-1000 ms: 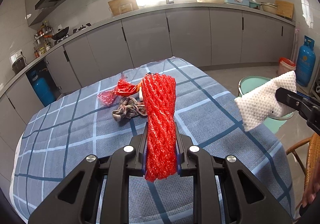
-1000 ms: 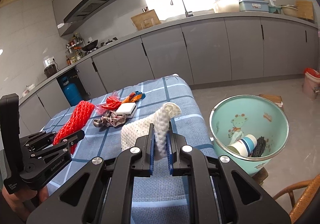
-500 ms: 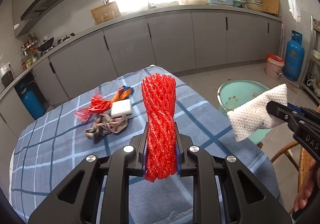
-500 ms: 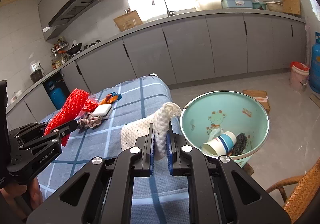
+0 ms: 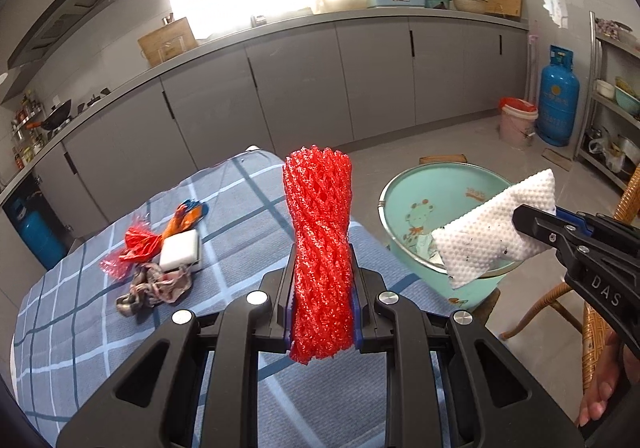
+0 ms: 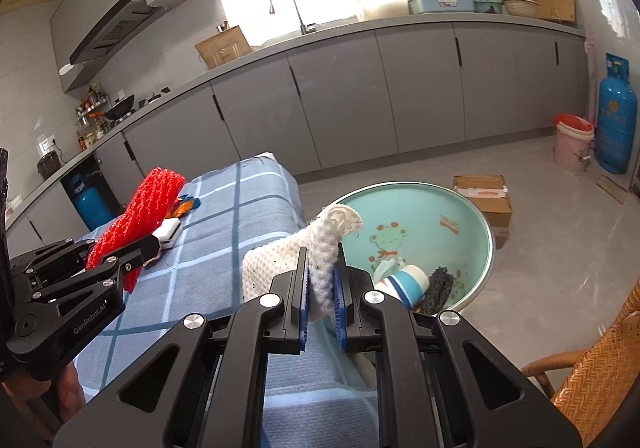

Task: Collect trash
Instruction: 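Carry the white mesh pad and red mesh net over the green basin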

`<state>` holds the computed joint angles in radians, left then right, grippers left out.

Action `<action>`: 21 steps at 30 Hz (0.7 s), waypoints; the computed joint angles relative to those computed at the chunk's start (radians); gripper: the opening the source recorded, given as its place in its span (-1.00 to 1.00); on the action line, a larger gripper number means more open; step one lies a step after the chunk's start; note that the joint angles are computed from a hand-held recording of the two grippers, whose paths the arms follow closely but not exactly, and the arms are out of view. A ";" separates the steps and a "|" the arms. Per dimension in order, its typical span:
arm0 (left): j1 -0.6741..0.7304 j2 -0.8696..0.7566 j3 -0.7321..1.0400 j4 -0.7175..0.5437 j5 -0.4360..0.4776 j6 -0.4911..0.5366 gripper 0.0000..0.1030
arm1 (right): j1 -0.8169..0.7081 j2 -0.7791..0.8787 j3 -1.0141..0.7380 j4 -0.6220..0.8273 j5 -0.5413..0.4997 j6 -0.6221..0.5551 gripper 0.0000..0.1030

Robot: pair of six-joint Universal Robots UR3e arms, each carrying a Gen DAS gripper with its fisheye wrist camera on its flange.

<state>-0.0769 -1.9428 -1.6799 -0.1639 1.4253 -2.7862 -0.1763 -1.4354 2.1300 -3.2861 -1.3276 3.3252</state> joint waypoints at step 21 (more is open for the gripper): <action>-0.144 -0.355 0.495 -0.199 0.011 -0.013 -0.60 | -0.140 0.096 -0.072 0.006 0.016 -0.048 -0.77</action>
